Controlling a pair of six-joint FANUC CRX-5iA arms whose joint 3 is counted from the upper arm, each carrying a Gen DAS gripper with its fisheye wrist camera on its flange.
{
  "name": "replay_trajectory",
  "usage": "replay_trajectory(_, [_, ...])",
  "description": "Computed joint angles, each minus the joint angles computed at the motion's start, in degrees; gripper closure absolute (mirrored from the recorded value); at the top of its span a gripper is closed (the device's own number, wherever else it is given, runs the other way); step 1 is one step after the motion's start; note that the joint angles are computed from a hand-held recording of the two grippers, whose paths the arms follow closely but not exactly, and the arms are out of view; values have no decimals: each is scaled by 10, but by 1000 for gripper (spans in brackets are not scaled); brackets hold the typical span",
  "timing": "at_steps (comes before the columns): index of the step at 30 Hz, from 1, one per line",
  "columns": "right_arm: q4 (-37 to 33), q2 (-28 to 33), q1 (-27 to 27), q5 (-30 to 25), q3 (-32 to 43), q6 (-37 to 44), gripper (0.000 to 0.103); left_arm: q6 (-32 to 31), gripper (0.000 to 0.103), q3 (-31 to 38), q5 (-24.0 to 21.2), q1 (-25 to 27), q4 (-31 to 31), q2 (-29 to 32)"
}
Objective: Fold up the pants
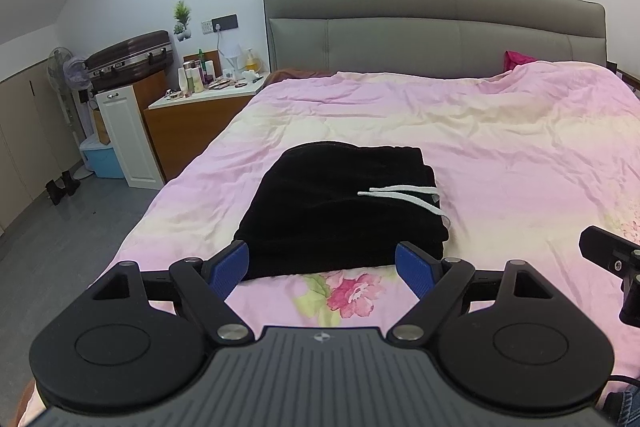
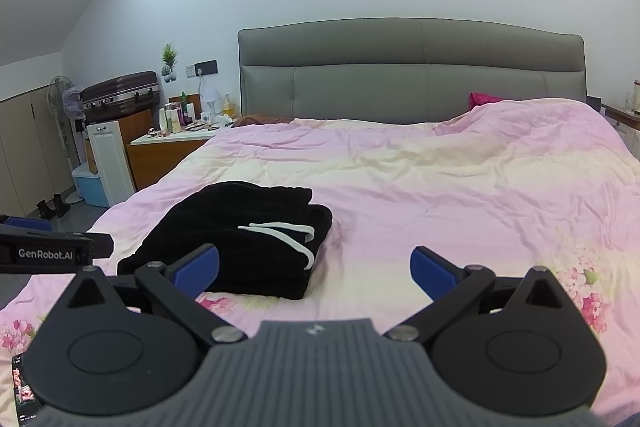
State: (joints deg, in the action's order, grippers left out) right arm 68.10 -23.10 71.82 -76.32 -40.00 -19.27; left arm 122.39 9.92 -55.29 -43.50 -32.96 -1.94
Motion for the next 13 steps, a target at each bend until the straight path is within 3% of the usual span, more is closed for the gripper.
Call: replay_trajectory(13, [1,-2,3,-3,0,-3,5,-1,6,-9,16,-4,-4,-7])
